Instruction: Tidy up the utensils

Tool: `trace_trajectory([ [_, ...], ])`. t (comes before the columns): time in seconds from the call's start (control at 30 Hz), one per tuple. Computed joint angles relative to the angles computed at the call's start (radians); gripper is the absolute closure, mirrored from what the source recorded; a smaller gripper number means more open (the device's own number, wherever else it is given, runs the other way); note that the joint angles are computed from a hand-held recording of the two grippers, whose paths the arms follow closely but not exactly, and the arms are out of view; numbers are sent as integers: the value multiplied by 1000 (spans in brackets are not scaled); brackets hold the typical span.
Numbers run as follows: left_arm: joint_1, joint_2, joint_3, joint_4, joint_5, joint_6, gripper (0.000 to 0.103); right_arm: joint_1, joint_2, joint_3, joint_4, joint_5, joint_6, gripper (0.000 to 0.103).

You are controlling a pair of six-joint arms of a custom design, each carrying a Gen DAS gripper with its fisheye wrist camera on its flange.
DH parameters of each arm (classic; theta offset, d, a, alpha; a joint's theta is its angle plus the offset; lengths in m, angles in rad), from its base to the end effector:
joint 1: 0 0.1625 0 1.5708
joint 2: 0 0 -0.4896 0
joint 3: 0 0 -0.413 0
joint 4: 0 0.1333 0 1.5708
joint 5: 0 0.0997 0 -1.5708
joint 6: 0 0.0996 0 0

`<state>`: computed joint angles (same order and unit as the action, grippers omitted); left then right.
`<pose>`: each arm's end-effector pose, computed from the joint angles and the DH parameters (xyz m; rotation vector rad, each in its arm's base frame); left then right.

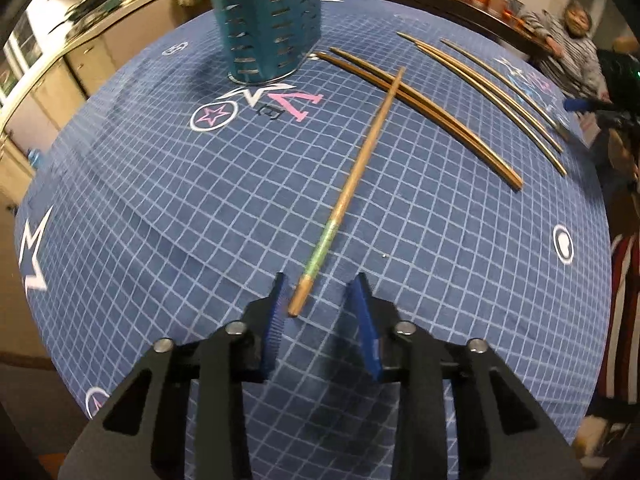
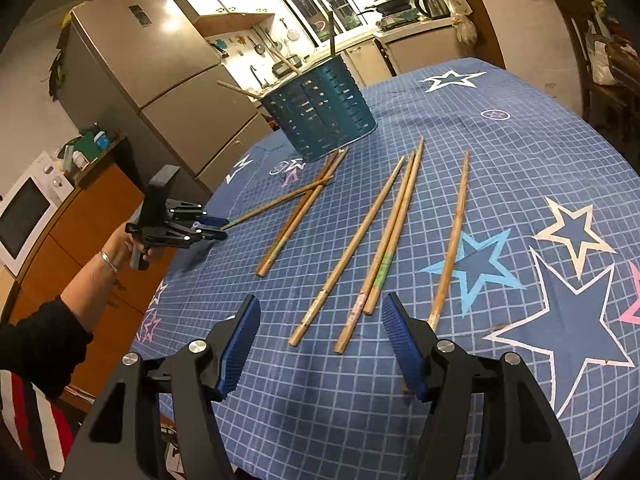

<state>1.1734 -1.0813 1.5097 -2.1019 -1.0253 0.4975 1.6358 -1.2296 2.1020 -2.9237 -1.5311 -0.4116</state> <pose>-0.1057 -0.7297 0.3486 1.0872 2.3514 -0.0967 0.1736 -0.5537 0.2654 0.7244 -2.9202 0.7363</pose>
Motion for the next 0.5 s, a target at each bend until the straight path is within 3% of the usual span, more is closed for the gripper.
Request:
trace_trajectory([
  [0.1,-30,-11,53,-49,77,-94,98,-1,-7,7,-7,12,-8,37],
  [0.2,-82,-32,150,-119,179,-189,98,-4,-14,13,-11,28,-15,37],
  [0.33,-124,-74,252,-187,208,-358,98,-7,-22,23,-21,38,-27,37],
  [0.5,-162,-165,380,-319,192,-578,98,12,-20,35,-55,30,-70,37],
])
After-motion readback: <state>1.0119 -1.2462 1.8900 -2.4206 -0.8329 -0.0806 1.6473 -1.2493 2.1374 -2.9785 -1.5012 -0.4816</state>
